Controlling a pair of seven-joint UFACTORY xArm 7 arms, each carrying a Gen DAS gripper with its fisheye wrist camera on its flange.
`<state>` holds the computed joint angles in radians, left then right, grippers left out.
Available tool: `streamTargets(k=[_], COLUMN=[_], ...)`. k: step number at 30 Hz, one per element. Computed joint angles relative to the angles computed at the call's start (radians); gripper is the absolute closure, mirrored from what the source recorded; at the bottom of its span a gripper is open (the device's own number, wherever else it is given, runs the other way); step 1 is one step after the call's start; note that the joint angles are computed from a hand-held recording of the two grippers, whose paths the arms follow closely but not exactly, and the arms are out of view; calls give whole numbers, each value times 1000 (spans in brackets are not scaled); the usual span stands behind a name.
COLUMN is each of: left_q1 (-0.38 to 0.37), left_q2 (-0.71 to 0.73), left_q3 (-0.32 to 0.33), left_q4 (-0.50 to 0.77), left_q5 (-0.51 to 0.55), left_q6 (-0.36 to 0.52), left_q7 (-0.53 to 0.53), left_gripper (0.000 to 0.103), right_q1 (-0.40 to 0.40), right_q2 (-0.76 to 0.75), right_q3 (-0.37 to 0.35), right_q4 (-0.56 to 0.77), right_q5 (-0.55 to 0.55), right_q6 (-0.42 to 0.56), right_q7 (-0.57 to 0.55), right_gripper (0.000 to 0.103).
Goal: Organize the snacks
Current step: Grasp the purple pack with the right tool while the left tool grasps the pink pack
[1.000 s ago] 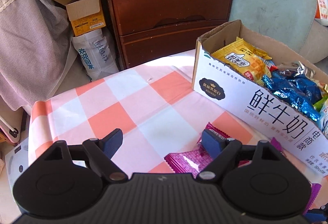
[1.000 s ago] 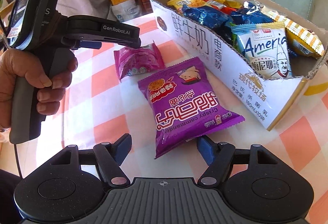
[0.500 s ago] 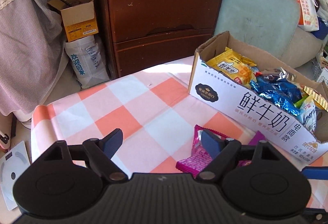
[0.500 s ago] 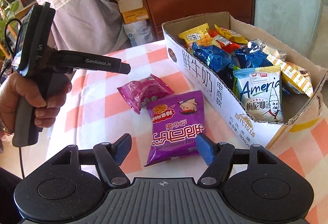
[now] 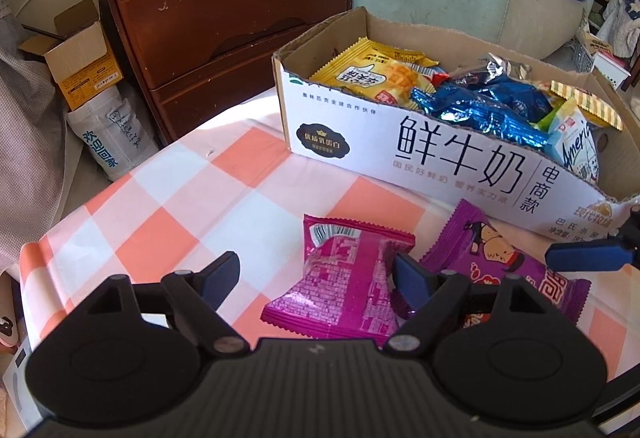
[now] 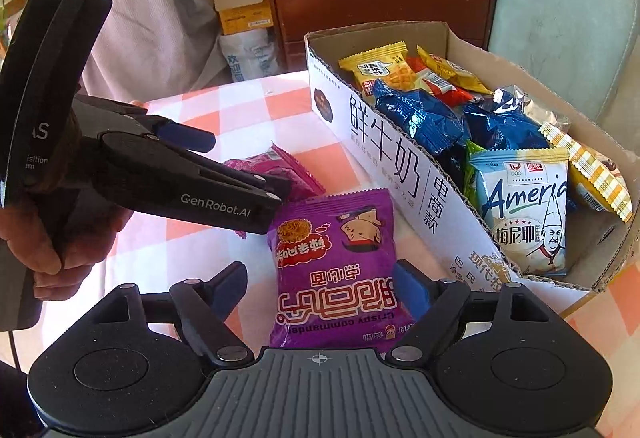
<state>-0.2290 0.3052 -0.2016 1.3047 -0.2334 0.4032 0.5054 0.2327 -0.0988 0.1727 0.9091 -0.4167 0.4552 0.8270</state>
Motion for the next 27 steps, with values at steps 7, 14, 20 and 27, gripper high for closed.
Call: streamTargets(k=[7, 14, 20, 27], left_q1=[-21, -37, -35, -19], left_q2=[-2, -9, -10, -33], left_q3=[26, 38, 31, 8], left_q4=[-23, -47, -47, -68], left_q5=[73, 138, 149, 102], left_q6=[-19, -57, -55, -48], left_q7=[-37, -70, -91, -21], left_gripper=[21, 21, 28, 50], right_q1=[6, 25, 30, 29], right_q2=[43, 80, 80, 62], right_q3=[-10, -20, -29, -28], right_q4=[29, 57, 53, 38], right_q5=[0, -37, -27, -7], right_q6=[23, 56, 61, 48], right_q7=[5, 18, 22, -1], right_gripper=[19, 19, 24, 40])
